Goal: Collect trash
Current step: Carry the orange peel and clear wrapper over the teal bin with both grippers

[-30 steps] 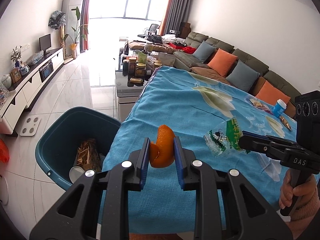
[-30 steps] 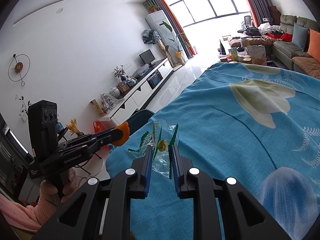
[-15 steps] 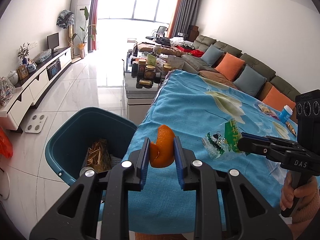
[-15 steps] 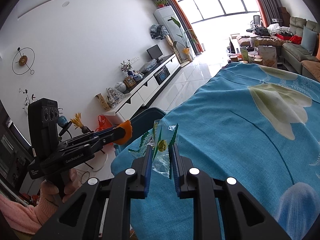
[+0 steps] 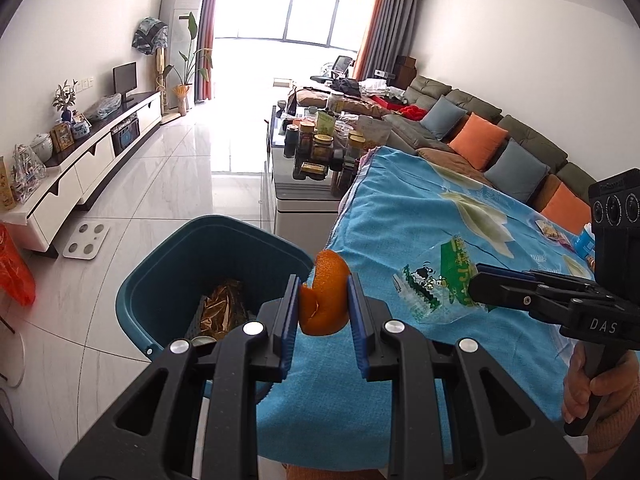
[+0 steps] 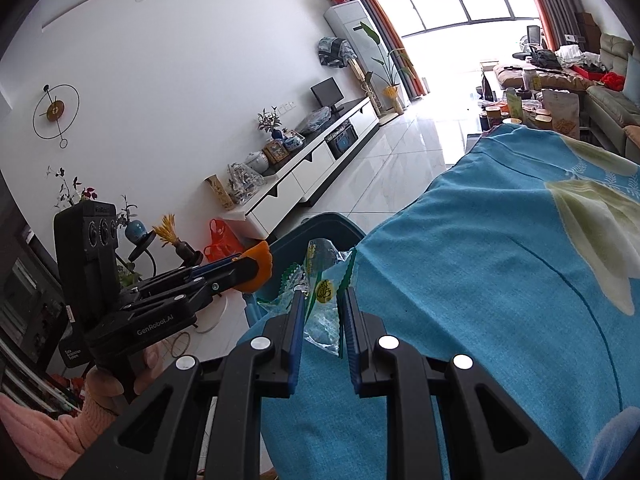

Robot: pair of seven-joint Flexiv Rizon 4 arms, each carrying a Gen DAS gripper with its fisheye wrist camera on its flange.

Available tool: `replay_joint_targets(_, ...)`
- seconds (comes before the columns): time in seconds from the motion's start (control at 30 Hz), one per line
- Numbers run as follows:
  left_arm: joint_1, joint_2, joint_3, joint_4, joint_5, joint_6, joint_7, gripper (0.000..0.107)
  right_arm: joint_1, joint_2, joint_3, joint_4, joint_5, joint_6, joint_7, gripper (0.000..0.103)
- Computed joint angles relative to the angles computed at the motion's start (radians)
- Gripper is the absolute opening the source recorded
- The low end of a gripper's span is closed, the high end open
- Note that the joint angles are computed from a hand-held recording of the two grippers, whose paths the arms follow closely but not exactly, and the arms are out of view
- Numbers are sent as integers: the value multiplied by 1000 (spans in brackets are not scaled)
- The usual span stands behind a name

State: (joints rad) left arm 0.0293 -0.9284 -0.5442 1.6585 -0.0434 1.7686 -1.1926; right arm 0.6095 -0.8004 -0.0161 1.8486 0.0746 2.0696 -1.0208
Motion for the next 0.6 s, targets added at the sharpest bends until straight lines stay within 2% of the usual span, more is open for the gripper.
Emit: replay_joint_targets(0.6, -20, -4, 58, -29, -25, 0, -33, 24, -56, -38, 37, -86, -104, -75, 39, 18)
